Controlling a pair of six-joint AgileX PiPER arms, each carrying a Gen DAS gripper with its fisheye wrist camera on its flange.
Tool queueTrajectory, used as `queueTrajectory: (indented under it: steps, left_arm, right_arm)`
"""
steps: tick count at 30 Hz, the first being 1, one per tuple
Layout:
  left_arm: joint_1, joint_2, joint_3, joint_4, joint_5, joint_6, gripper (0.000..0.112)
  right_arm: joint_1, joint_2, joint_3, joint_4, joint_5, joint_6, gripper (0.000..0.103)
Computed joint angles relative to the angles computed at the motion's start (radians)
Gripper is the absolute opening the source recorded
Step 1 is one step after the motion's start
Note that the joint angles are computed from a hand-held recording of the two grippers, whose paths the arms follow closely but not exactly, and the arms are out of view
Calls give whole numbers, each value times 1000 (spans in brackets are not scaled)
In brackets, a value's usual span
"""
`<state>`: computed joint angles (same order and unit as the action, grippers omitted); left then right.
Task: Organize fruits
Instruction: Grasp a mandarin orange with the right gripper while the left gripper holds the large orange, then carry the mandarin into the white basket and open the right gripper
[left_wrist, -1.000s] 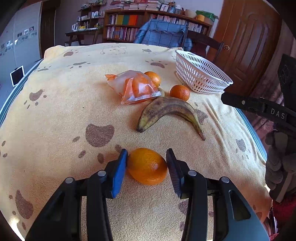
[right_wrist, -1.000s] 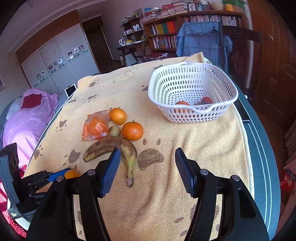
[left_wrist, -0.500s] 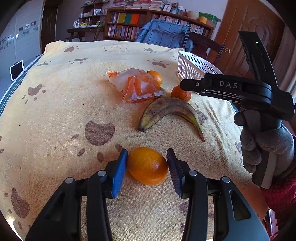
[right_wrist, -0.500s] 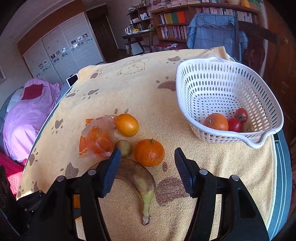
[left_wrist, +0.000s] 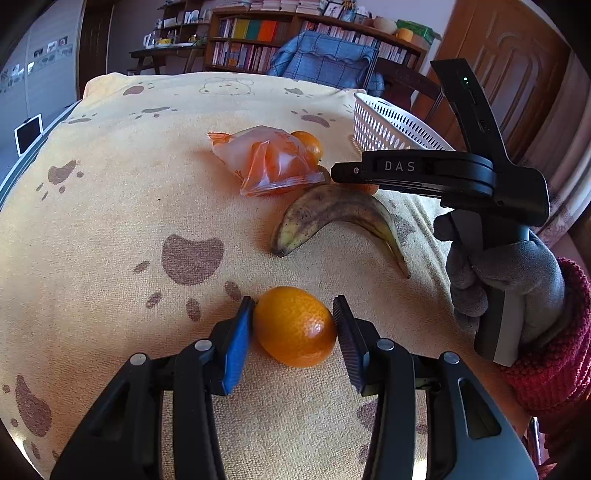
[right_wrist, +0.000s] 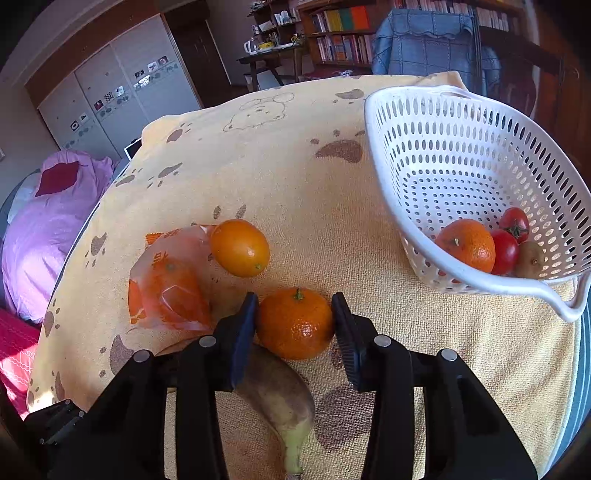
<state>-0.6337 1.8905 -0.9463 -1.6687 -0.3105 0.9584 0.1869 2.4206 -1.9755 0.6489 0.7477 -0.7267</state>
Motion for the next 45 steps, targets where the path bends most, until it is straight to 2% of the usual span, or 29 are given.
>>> queueTrajectory:
  steps: [10, 19, 22, 27, 31, 40, 45]
  left_arm:
    - [1, 7, -6, -9, -2, 13, 44]
    - [1, 5, -3, 5, -3, 1, 43]
    - [-5, -4, 11, 52, -11, -51, 43]
    - [-24, -35, 57, 235, -53, -244, 43]
    - [-30, -50, 80, 308, -69, -320, 43]
    - [-20, -38, 62, 278, -59, -295, 43]
    - [-20, -36, 61, 276, -57, -294, 43]
  right_arm:
    - [0, -49, 90, 47, -72, -70, 42]
    - [-13, -78, 136, 101, -82, -118, 42]
    - [-21, -93, 156, 131, -82, -147, 42]
    - [-29, -126, 202, 175, -103, -195, 42]
    - [-44, -154, 234, 221, -101, -235, 42]
    - [-94, -225, 276, 344, -98, -325, 42]
    - [-128, -226, 235, 360, -108, -297, 42]
